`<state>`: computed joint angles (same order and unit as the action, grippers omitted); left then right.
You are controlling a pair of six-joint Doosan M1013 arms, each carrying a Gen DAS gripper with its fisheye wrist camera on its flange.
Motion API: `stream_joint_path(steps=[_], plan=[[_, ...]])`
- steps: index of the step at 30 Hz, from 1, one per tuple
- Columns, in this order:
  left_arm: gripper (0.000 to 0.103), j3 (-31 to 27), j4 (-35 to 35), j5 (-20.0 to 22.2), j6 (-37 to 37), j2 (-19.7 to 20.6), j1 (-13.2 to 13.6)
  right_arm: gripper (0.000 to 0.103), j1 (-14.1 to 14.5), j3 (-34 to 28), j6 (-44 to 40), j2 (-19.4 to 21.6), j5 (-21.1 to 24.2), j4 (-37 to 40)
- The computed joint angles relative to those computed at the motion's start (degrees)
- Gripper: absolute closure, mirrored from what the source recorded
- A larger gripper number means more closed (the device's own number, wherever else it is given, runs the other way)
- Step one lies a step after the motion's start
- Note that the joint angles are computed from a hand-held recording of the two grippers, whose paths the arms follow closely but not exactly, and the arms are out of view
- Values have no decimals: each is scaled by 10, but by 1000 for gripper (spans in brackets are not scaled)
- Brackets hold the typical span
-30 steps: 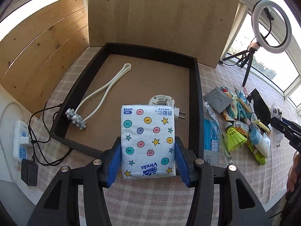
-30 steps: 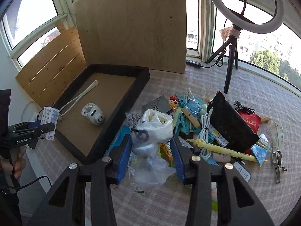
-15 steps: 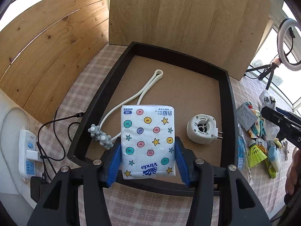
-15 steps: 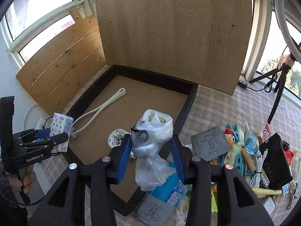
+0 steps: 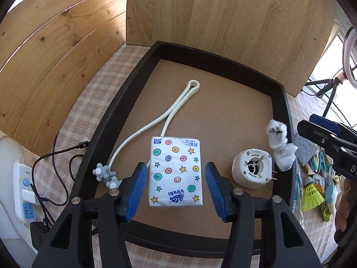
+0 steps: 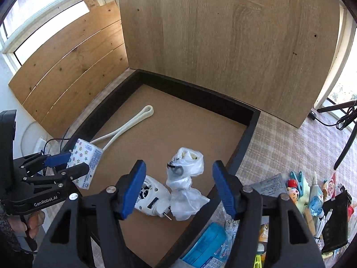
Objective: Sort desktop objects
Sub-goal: 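Carry the tissue pack and bag into the tray and open both tools, then withdraw both tools from the tray back to the pile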
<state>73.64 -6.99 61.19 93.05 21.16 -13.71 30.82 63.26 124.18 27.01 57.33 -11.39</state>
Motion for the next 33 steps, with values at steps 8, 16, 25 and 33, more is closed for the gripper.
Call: stream_joint_path(steps=[8, 16, 25, 33], plan=[[48, 0, -9, 0, 10, -3, -3, 40, -2, 8, 3, -6, -2, -6], [48, 24, -32, -9, 54, -28, -18, 40, -5, 63, 35, -49, -14, -35], [48, 54, -62, 3, 118, -52, -58, 40, -16, 180, 114, -141, -21, -77], [48, 74, -89, 22, 166, -63, -100, 40, -15, 286, 213, -227, 2, -123]])
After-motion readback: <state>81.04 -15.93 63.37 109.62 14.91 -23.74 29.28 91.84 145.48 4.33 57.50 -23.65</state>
